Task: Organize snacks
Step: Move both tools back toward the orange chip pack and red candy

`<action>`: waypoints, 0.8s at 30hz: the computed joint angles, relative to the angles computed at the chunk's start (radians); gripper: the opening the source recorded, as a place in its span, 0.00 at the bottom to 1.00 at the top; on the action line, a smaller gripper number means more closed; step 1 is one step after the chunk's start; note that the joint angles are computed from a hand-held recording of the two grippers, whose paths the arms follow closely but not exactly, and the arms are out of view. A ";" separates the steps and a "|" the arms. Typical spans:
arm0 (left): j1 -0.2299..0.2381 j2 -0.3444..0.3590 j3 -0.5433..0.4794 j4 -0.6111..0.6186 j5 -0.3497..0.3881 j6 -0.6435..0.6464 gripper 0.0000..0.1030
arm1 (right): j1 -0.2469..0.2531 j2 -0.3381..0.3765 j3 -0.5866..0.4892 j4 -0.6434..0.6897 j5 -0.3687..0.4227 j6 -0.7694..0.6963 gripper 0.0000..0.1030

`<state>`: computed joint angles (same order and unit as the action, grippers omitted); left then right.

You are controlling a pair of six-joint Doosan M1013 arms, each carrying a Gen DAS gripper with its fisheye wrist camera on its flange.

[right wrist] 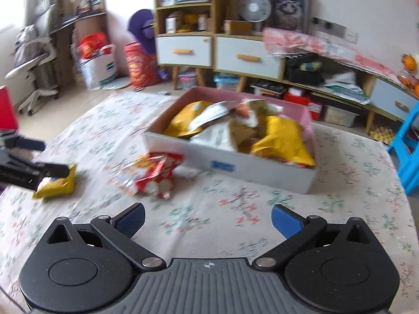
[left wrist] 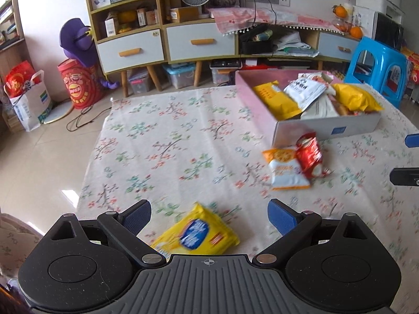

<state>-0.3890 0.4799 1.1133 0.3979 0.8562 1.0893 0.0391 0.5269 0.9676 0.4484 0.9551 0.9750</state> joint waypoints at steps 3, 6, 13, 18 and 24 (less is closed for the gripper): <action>0.007 -0.015 0.032 0.006 -0.010 0.012 0.94 | 0.005 -0.009 0.016 0.027 0.026 -0.057 0.90; 0.011 -0.027 0.056 0.016 -0.028 0.034 0.94 | 0.014 -0.012 0.022 0.036 0.055 -0.098 0.90; 0.026 -0.024 0.068 -0.062 -0.027 0.220 0.94 | 0.043 -0.005 0.024 0.018 0.120 -0.139 0.90; 0.033 -0.012 0.063 -0.101 0.004 0.287 0.94 | 0.061 0.001 0.028 -0.018 0.164 -0.137 0.90; 0.046 -0.010 0.061 -0.140 0.011 0.289 0.94 | 0.070 -0.011 0.063 -0.018 0.133 -0.196 0.90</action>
